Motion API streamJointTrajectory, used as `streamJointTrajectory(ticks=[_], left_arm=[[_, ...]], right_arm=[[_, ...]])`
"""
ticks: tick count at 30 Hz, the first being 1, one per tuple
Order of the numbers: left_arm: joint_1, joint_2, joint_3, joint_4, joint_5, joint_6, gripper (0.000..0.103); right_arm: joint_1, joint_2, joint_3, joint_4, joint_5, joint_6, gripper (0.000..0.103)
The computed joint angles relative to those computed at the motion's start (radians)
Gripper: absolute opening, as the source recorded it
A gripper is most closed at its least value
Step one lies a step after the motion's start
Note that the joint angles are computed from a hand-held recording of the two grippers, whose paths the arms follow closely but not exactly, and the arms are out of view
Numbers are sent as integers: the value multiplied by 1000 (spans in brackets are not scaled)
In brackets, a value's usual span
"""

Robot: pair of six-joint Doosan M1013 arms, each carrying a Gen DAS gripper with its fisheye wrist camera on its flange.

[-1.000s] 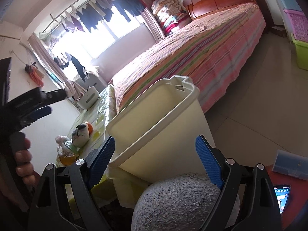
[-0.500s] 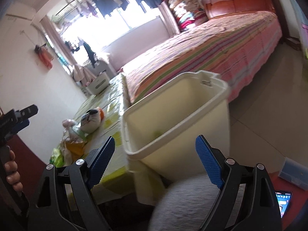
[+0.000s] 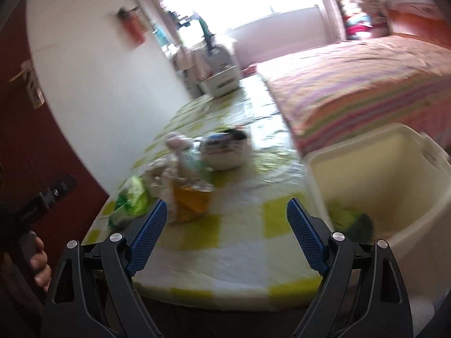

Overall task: Collect trash
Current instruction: 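Move both grippers back over the remaining items on the table, then grasp the knotted white plastic bag bundle with the right gripper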

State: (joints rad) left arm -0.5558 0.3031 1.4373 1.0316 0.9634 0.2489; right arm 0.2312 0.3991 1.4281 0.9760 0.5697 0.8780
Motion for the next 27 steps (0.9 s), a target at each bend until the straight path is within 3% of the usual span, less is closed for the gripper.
streamJointTrajectory(ticks=[6,12,16,24,27], left_arm=[[18,-34,60,-25,17,-49,87],[31,-55,99,-45,31,-86,87],[38,-69,120,-55,38,-108,87],[48,-88,151,-66,49,-144,87],[50,-90,154,-67,52,-151,87]], right_arm=[[37,84,-169,-92,142,63,85],[74,173,-323,-215,231,132,85],[92,250,-447,-338,326,272,85],[118,344,-591,-478,407,399,83],[124,384,-654,-518,472,456,83]])
